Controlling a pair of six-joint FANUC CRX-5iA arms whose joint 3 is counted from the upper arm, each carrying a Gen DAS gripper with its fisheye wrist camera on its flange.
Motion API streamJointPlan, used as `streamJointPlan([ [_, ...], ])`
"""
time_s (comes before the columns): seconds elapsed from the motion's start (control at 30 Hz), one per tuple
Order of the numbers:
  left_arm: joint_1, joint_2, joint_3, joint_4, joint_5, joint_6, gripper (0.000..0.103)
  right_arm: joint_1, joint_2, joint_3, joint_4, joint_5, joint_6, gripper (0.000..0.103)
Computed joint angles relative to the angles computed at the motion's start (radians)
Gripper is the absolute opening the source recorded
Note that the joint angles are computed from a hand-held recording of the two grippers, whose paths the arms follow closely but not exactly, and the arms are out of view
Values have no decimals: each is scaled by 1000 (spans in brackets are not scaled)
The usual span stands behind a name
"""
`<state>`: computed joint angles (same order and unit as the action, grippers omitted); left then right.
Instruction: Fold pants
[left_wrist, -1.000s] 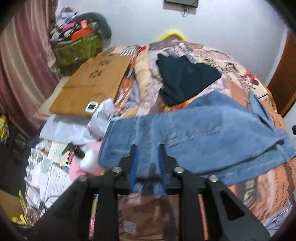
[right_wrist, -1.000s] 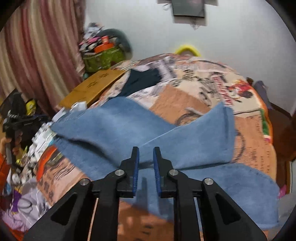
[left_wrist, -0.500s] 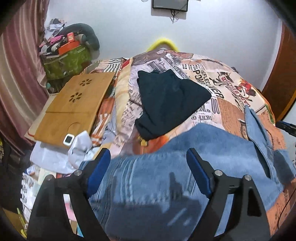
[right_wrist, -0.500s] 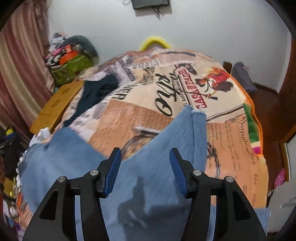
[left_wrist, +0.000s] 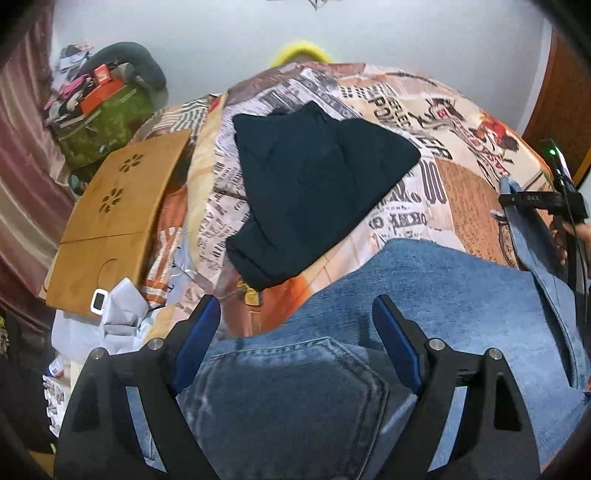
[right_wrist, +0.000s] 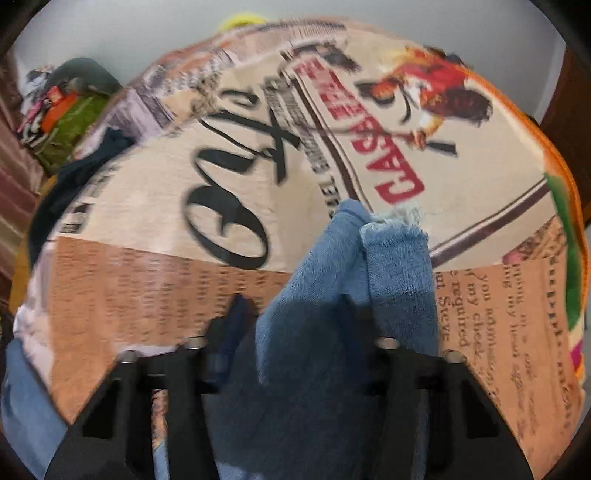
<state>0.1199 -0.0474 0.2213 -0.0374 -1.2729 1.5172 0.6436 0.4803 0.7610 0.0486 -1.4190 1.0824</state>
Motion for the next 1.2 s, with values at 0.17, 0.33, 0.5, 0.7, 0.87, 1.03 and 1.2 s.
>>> streamJointPlan([
  [0.17,-41,26,27,-11,-22,0,84,-14,-98,-92,-19,56,-1,5],
  [0.33,-71,19,25,45,-44,20,84,-38,-317,-253,-20,164,-33,5],
  [0.5,-124,-11,10,59,-64,44,84,-21,-535,-402,70,207,-109,5],
  [0.7,-211,-16,32,32,-103,79,84,6,-728,-491,197,166,-140,5],
  [0.87,-264,-32,27,29,-109,97,84,54,-864,-634,323,73,-280,14],
  [1.03,-286,-54,24,5,-108,124,84,92,-943,-736,412,-13,-447,17],
  [1.2,-260,-83,13,-9,-104,146,84,53,-933,-738,317,21,-439,36],
])
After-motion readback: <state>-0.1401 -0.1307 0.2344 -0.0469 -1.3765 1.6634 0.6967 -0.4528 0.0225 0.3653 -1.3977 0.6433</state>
